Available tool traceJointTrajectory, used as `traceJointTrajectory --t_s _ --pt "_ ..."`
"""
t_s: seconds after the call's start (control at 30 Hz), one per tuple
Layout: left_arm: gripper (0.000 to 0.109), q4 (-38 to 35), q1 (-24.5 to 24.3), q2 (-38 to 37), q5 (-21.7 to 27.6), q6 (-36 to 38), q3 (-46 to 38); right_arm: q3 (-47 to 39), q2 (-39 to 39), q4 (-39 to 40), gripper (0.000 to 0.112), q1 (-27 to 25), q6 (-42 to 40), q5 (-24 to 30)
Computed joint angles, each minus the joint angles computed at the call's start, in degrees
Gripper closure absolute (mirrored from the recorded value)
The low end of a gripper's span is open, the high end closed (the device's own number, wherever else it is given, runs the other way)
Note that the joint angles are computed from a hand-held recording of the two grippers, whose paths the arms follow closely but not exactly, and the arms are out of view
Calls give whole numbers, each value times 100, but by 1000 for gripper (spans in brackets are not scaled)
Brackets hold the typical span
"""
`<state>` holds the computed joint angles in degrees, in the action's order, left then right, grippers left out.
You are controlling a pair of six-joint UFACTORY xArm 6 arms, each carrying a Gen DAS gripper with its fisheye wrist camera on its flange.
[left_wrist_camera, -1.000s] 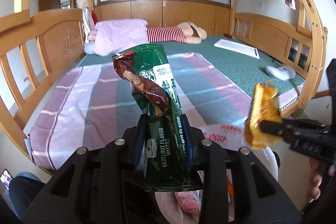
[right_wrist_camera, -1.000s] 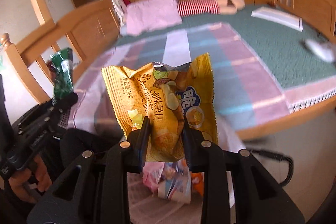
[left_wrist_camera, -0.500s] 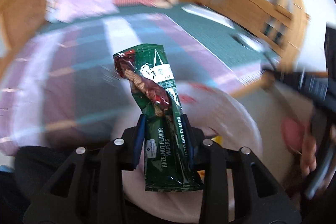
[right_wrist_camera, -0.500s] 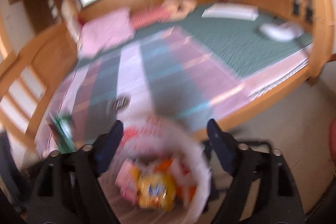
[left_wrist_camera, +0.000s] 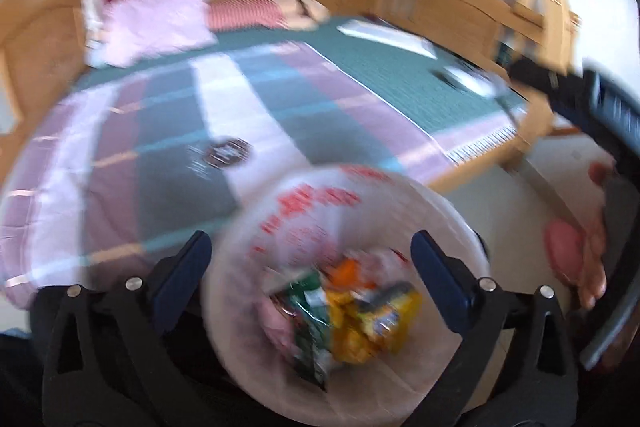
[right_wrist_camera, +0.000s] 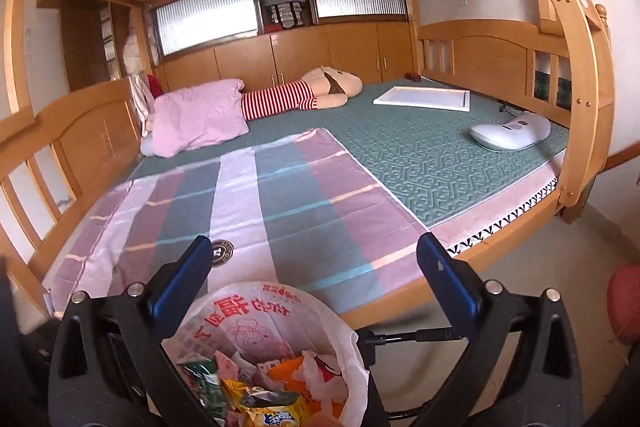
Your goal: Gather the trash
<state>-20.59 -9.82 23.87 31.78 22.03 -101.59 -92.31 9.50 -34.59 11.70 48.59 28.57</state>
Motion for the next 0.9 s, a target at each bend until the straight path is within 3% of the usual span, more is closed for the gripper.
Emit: traceJointTrajectory --t_s 0.13,0.23,0.5,0.9 --pt "9 1409 77 -263 -1294 -1442 512 -14 29 -298 13 55 142 62" --pt "9 2453 229 -453 -1786 -2593 748 -32 40 -323 13 114 -82 58" --pt "9 2903 379 -543 -1838 -3171 710 -115 77 -535 13 329 -638 -37" --pt "9 2916 379 -616 -1681 -3245 758 -92 83 -161 13 342 -831 -212"
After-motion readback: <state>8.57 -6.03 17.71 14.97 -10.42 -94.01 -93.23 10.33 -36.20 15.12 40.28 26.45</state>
